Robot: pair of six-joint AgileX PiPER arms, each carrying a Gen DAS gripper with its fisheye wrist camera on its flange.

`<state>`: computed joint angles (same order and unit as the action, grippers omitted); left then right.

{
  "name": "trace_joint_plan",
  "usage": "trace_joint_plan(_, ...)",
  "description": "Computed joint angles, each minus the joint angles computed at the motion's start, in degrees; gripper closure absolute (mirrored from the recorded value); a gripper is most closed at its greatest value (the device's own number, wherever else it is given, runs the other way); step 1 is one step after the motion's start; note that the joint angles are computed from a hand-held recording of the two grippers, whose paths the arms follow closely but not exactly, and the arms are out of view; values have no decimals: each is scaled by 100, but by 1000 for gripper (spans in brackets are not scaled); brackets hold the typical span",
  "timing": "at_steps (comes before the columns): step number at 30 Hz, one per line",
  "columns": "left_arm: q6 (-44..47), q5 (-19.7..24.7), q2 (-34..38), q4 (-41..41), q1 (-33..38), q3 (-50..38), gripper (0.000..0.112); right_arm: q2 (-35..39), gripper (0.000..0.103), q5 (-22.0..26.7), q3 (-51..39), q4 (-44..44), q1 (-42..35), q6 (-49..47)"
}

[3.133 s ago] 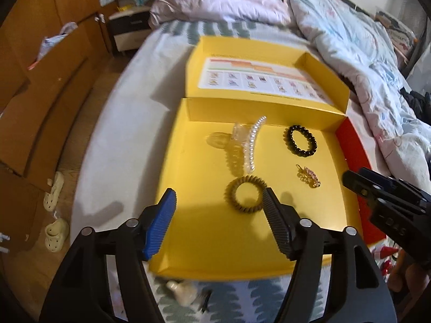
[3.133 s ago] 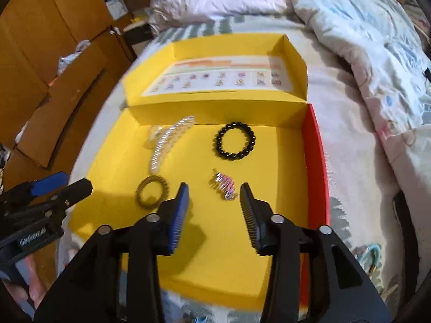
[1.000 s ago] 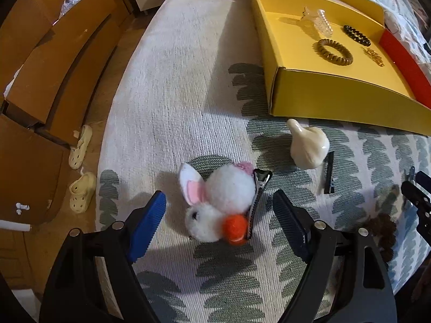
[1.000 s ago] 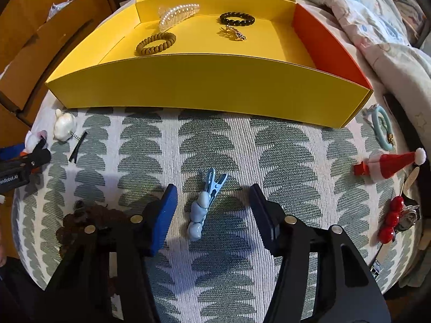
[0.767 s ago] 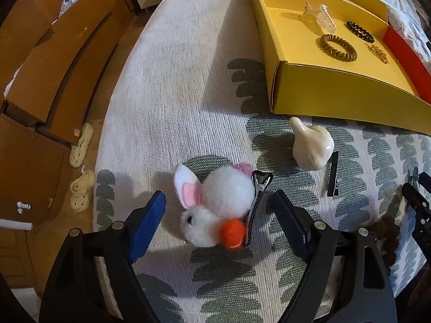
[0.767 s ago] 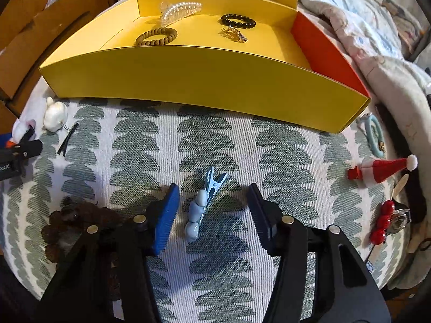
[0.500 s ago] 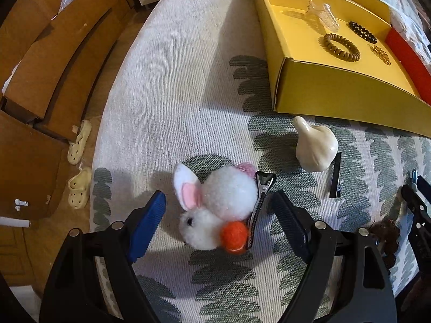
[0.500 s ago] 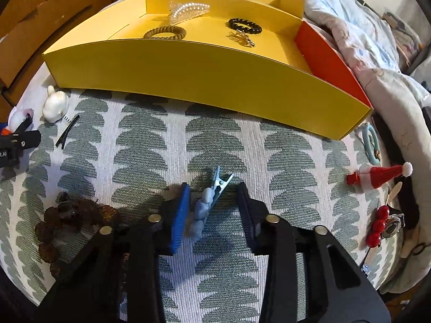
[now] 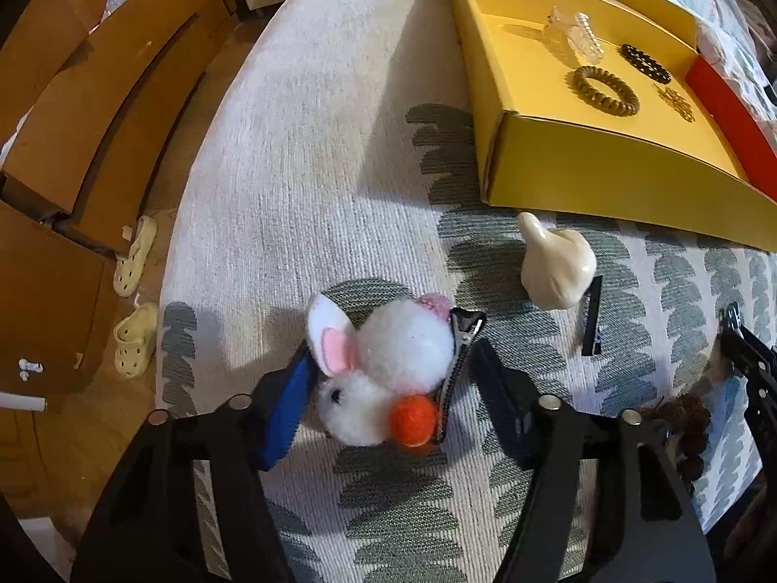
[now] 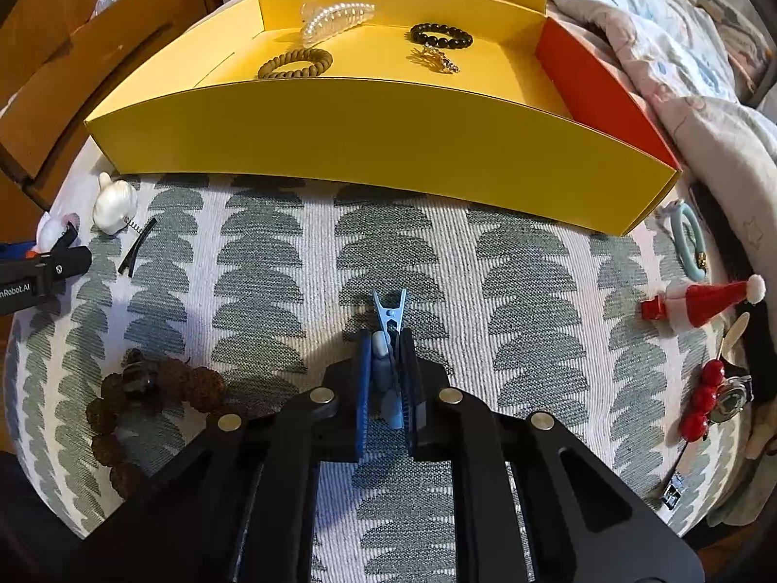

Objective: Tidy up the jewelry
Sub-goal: 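Close the left tool on the white bunny pompom clip while the right tool grips the blue clip, then carry the bunny clip with the left tool while the right tool carries the blue clip into the box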

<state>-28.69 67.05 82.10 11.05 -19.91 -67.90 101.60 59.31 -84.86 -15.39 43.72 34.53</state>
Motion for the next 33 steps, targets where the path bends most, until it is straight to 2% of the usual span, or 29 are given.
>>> trace_joint_plan(4, 2, 7, -21, -24, -25, -9, 59, -67, 91, -59, 49, 143, -61, -71)
trace_joint_plan(9, 166, -17, -119, -237, 168, 3, 65, -213, 91, -157, 147, 344, -232, -209)
trace_joint_plan(26, 164, -28, -673, -370, 249, -37, 67, -894, 91, -403, 376, 804, -615, -505)
trace_joint_plan(33, 157, -2, -773, -507, 282, -265, 68, -1017, 91, -445, 203, 1138, -722, -711)
